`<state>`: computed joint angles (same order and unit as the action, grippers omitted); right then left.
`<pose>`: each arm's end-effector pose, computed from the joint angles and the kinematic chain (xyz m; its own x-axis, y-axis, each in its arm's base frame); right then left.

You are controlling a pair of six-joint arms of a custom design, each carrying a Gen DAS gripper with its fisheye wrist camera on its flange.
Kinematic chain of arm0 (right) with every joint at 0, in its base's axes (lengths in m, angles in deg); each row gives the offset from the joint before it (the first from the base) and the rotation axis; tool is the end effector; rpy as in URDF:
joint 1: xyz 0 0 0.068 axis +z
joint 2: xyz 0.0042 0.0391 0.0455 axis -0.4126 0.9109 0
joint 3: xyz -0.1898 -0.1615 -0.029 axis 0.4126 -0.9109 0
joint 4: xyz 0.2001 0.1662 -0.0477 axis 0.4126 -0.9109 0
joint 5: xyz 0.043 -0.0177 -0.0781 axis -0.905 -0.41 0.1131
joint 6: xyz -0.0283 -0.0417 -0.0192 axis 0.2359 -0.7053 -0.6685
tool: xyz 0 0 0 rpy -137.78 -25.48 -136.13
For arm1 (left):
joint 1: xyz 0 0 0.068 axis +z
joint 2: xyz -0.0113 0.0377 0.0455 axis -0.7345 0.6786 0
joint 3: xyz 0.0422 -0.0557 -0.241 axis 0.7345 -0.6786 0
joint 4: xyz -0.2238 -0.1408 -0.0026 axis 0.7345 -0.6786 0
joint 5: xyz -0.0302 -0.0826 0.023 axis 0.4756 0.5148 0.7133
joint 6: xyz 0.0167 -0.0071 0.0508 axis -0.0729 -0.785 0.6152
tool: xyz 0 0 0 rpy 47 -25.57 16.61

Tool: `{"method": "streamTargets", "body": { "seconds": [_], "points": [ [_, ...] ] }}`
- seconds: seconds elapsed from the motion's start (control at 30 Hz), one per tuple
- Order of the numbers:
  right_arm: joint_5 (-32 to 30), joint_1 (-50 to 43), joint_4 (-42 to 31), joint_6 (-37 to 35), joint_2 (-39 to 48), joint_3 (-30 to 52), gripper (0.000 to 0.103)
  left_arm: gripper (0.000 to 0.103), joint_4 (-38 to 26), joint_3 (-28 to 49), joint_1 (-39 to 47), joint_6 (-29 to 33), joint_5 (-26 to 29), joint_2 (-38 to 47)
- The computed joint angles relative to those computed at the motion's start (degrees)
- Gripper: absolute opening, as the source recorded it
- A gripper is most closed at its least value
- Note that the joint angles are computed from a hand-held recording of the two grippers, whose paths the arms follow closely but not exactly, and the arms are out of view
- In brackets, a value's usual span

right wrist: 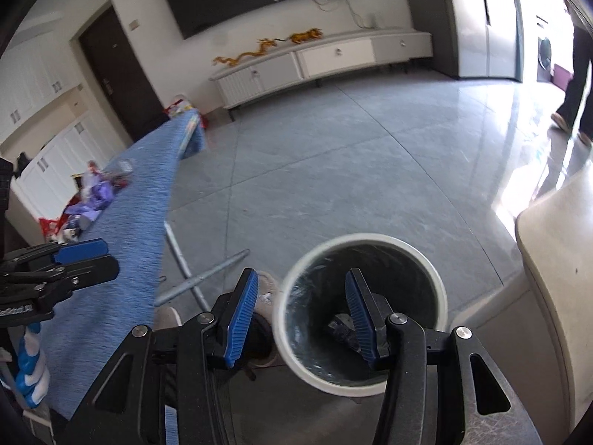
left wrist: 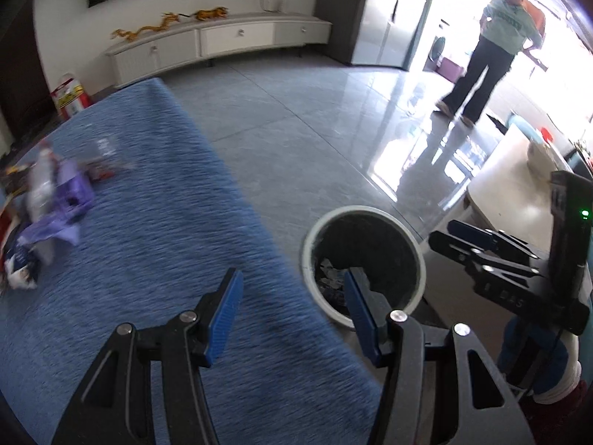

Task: Collect trash
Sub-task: 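Grasp white-blue carton bag with left tool while right tool grasps purple wrapper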

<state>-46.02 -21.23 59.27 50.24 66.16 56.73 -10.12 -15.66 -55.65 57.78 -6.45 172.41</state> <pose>0.2112 0.0106 0.1530 -0.6790 0.3641 -0.6375 0.2596 0.9313 0.2555 0.2973 -0.0574 0.2257 -0.6536 0.5093 -0.5598 0.6628 0.7423 -0.0985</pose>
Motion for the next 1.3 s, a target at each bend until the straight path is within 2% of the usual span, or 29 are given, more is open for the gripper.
{"method": "streamTargets", "body": {
  "seconds": [0.33, 0.4, 0.63, 0.73, 1.07, 1.3],
  "points": [
    [6.89, 14.82, -5.55, 0.65, 5.24, 13.36, 0.050, 0.055, -2.14, 0.78, 18.43, 8.71, 6.47, -0.51],
    [7.25, 17.02, -6.05, 0.43, 6.96, 16.29, 0.052, 0.063, -2.25, 1.63, 21.76, 9.06, 7.43, 0.31],
    [6.42, 24.02, -6.08, 0.01, 19.38, 29.11, 0.054, 0.063, -2.02, 8.10, 32.48, 12.30, 10.64, 7.12],
    [5.21, 25.78, -5.98, -1.05, 26.30, 35.53, 0.054, 0.063, -2.83, 14.21, 35.40, 11.57, 11.48, 13.20],
    [-0.85, 25.14, -6.11, -3.59, 46.53, 54.42, 0.054, 0.063, -5.16, 32.77, 35.33, 8.19, 11.01, 28.65],
    [-3.66, 23.15, -7.51, -3.90, 56.00, 64.48, 0.054, 0.063, -5.47, 40.41, 31.00, 8.35, 8.88, 34.62]
  ]
}}
